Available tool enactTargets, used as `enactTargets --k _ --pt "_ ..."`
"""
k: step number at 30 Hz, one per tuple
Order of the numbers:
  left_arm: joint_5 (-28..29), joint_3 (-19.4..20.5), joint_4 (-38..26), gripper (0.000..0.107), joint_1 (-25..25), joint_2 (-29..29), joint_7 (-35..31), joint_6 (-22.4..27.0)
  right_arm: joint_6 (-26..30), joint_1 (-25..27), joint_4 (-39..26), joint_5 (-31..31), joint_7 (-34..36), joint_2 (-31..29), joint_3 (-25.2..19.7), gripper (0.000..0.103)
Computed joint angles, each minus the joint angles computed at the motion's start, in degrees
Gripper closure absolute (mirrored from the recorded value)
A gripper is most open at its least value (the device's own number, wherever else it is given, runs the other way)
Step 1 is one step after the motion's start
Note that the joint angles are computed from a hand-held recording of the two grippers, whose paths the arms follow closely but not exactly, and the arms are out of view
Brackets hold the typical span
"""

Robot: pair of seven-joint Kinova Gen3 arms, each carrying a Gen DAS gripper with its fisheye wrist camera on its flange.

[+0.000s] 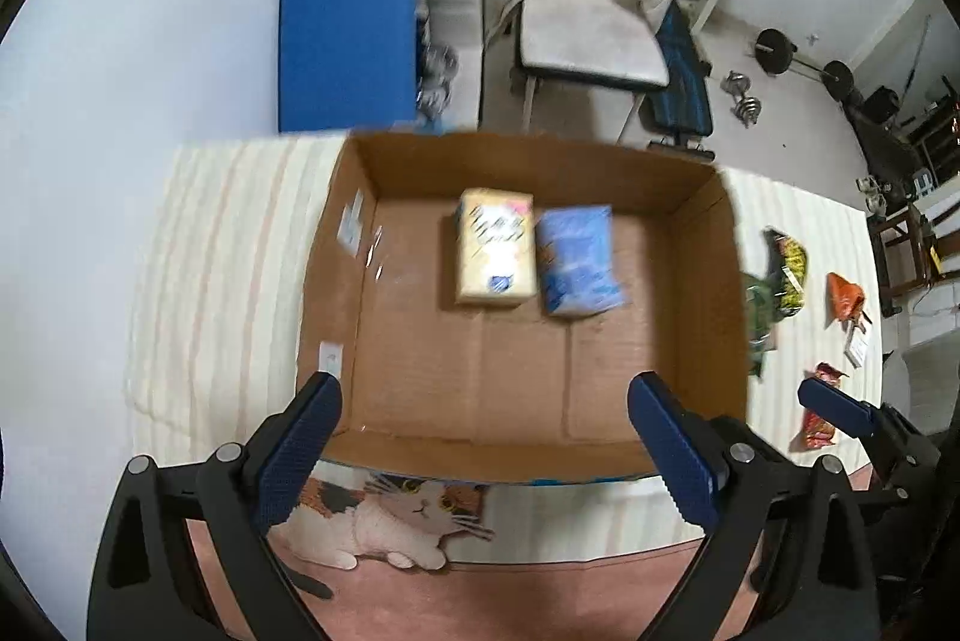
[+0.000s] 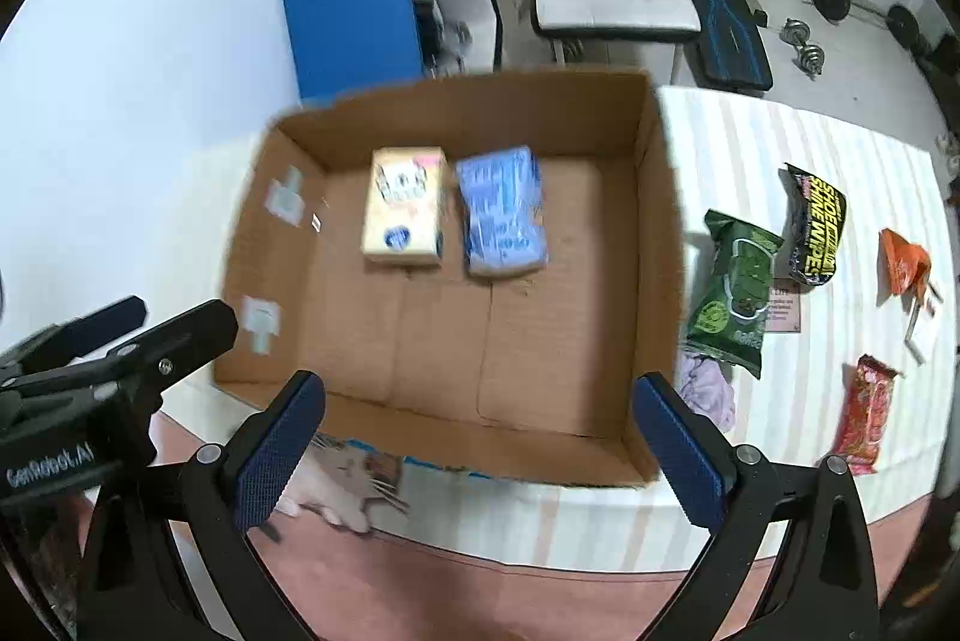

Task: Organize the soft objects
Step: 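Grasp the black shoe shine wipes with the left tool while the right tool grasps the red snack bag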

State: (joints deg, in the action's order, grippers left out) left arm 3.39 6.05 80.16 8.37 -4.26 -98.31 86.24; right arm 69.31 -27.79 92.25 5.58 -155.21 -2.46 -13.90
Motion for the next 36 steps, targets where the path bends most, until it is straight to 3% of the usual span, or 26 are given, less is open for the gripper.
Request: enactTargets --k 5,8,10,13,16,20,24,27,29,31,32,34,36 --pt "-3.0 7.3 -4.3 0.01 6.9 1.2 6.5 1.0 3.4 4.0 4.3 2.1 -1.6 -11.0 0.3 0.0" --pt "-6.4 11.6 -6.8 0.01 14.1 6.1 12.1 2.0 8.7 8.3 6.9 1.8 1.1 -16.5 2.3 0.0" --pt "-9.1 14.3 -9.7 0.01 18.8 11.4 16.6 4.3 10.1 10.2 10.4 0.1 4.1 -20.4 6.4 0.0" --pt "-10.8 14.6 -13.0 0.01 26.8 19.4 21.2 5.2 12.0 13.4 16.6 -1.3 9.1 -24.2 12.7 0.0" --pt "-10.9 11.1 -17.6 0.01 34.7 27.3 23.3 5.7 11.6 16.6 23.3 -1.3 14.5 -25.9 19.5 0.0" --pt "-9.2 3.1 -27.1 0.01 44.2 37.9 21.6 8.3 7.0 19.8 31.1 -1.1 22.9 -24.1 28.8 0.0" --pt "-14.6 7.1 -37.5 0.01 45.9 47.8 22.9 14.7 -0.1 21.0 37.0 -3.6 32.2 -18.8 38.0 0.0" --pt "-14.0 5.8 -43.1 0.01 47.3 52.8 22.5 17.4 -4.1 22.5 39.3 -5.9 37.1 -15.2 41.3 0.0" --pt "-13.2 4.4 -45.9 0.01 48.3 55.2 22.0 18.7 -5.9 23.6 40.3 -7.1 39.2 -13.0 42.0 0.002" --pt "-13.1 2.9 -48.2 0.019 49.6 57.3 20.7 20.3 -7.3 24.5 41.1 -8.0 40.2 -10.4 41.5 0.008" --pt "-13.4 2.0 -49.5 0.026 50.5 58.4 19.7 21.3 -7.6 25.1 41.5 -7.9 40.1 -9.6 40.7 0.016" --pt "-12.6 0.6 -49.9 0.035 51.4 59.2 19.0 21.6 -7.9 26.0 41.9 -7.0 37.8 -8.6 37.6 0.022" --pt "-12.3 -0.4 -50.1 0.053 52.2 59.7 18.4 21.8 -8.4 26.8 42.0 -6.1 35.5 -8.2 34.5 0.026"
